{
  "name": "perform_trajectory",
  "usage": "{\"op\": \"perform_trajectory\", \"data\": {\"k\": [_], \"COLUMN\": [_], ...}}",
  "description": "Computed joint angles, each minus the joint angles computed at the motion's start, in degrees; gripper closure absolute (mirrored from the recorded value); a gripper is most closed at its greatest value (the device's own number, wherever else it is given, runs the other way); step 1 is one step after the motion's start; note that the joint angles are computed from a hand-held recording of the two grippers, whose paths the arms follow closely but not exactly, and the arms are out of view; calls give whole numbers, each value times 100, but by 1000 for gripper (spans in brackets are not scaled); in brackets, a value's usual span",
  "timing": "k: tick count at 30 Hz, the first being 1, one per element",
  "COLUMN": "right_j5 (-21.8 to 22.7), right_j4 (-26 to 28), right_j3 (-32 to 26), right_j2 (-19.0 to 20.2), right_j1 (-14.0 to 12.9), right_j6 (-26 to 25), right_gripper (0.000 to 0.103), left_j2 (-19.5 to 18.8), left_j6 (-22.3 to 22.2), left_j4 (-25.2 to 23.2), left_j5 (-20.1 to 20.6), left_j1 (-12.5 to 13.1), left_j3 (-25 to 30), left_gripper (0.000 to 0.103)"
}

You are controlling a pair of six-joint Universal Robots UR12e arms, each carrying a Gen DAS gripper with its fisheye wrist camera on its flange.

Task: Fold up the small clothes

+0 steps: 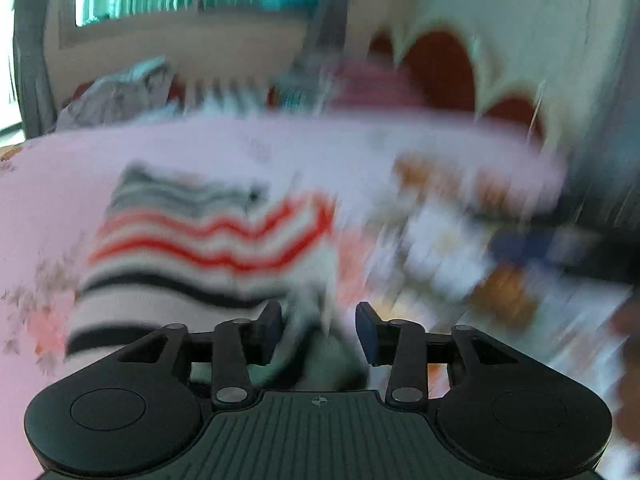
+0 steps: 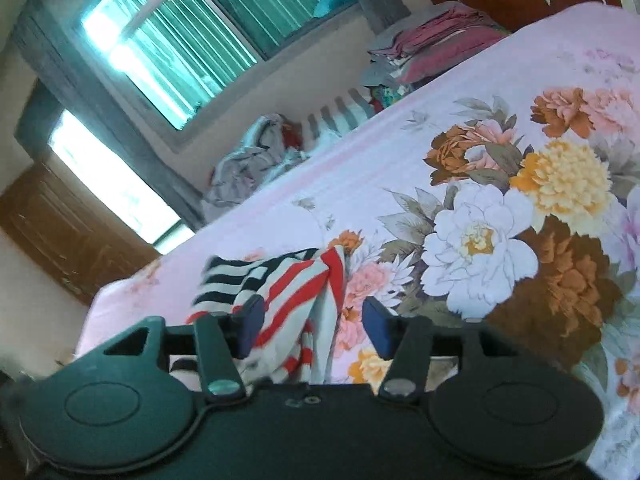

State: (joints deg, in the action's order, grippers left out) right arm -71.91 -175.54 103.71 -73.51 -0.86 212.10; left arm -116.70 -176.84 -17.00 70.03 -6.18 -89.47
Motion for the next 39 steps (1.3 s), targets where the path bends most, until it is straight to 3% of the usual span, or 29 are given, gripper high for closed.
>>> {"op": "perform_trajectory", "data": {"k": [1,3,6,8,10,12,19,21,24,26,29,31,34,39], "right_j5": [156,474,720,724,617,413,-425,-574,-900,-1063,-1085,-1096,-1264,-1413], "right_j4": [2,26,281,480,671,837,1732,1672,1191,777,405,634,1172,967], "right_j3": [5,-34,-266,-441,-616,-801,-1462,-1548,-1477,-1377,-1276,-1341,-1441,-1279], "right_j2": [16,97,310,452,572,694,1108,1180,1145,1085,1040,1111,1255,1169], "right_j1": [-25,-44,69,154,227,293,550,602,702,743,713,675,654,672], "right_j6": [45,69,-76,-209,-260,-322,-1154,-1402,-1983,-2245,-2350,-2376,-2268,-2099], "right_gripper": [49,50,50,50,51,51,62,79,94,94,94,94,93,93], "left_j2": [48,36,-58,-143,-207,-263,-373,-400,-448,-468,-554,-638,-730,-733], "left_j6": [-36,90,-46,44,192,273,709,732,652,797,945,1224,1647,1688], "left_j4": [171,430,28,-192,-637,-779,-532,-523,-396,-273,-465,-701,-920,-960], "left_j5": [3,435,613,493,109,-175,-209,-336,-561,-634,-548,-145,128,-62], "left_j1": [82,212,512,705,848,879,858,887,928,916,814,666,544,567], "left_j3": [-17,29,207,270,333,235,115,155,182,183,372,597,803,832], "left_gripper": [62,62,63,63,65,69,75,77,85,87,87,87,87,89]}}
